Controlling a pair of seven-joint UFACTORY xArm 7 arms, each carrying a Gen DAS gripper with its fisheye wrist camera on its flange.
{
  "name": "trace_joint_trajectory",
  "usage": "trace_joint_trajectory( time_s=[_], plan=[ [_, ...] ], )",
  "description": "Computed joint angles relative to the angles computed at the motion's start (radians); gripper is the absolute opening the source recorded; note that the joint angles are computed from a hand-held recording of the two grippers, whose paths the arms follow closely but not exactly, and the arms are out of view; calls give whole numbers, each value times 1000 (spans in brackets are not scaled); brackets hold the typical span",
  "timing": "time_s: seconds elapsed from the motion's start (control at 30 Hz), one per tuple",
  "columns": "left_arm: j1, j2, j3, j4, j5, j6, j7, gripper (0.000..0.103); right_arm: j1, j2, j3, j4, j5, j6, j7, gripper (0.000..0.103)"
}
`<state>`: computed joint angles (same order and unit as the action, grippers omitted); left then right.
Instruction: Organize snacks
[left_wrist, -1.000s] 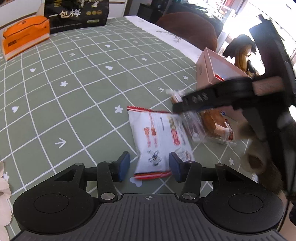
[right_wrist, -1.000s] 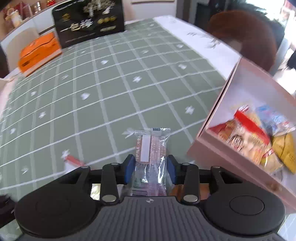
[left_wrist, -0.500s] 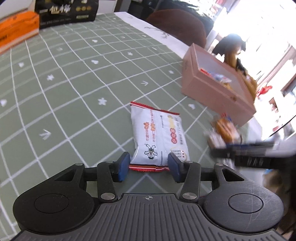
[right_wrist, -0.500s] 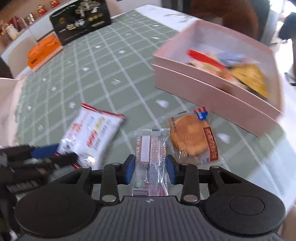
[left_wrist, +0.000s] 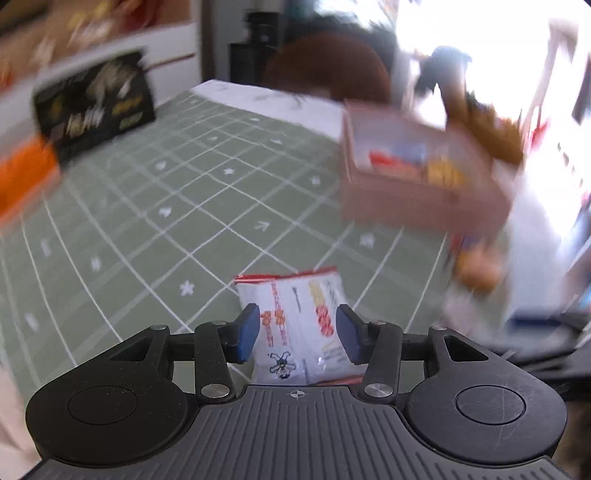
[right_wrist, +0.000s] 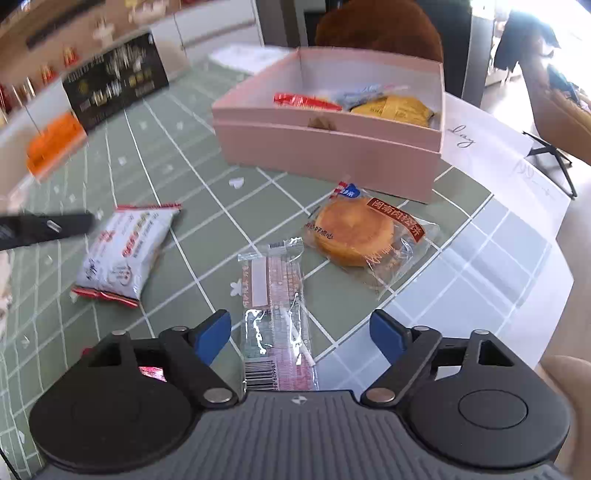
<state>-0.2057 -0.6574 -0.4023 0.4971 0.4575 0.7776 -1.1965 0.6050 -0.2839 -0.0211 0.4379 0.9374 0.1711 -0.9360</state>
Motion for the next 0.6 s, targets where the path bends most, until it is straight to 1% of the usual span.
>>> trace_joint_trajectory(
  time_s=[0.03,0.07,0.1,0.13,0.17,0.2,0.23,0.3,0.33,0.37,0.4,0.47,0.5,0.53,0.57,0.6],
  plan=[
    [4,42,-18,29,12,23,16,52,10,-4,-8,-3,53,-7,-55,85],
    [-1,71,-18,41,14,17,22,52,-21,-8,25,-7,64,-3,-76,85],
    [-15,89,-1,41,1,-8,29,52,-13,-16,15,-16,33,-8,-61,85],
    [-25,107,13,41,-11,-36,35,57,12,-23,-10,-27,8,-22,-54,85],
    [-20,129,-1,53,9,-34,33,60,20,-30,-18,-36,12,-31,-64,85],
    [-24,146,-2,64,19,-25,42,67,31,-39,-33,-45,22,-39,-79,87],
    [-30,156,2,66,23,-31,47,77,48,-47,-52,-53,39,-49,-99,88],
    [-45,147,31,48,6,-77,46,84,78,-54,-85,-63,72,-71,-135,92],
    [-47,126,42,34,-4,-95,37,83,94,-58,-100,-69,89,-85,-150,96],
    [-38,101,41,19,-6,-107,15,81,114,-55,-114,-72,107,-99,-165,98],
    [-19,74,26,7,2,-99,-20,77,128,-57,-125,-78,118,-111,-179,101],
    [3,22,-10,-10,4,-34,-84,77,181,-51,-151,-89,141,-162,-209,103],
    [5,7,-8,-22,-8,-17,-105,77,214,-50,-169,-96,144,-192,-219,103],
    [-3,-8,13,-39,-30,-11,-106,77,268,-49,-205,-101,158,-228,-235,103],
    [-7,-9,35,-52,-50,-25,-101,79,324,-51,-252,-104,170,-253,-246,103],
    [-4,-20,51,-75,-58,-66,-106,81,352,-56,-280,-107,167,-264,-246,103]
  ],
)
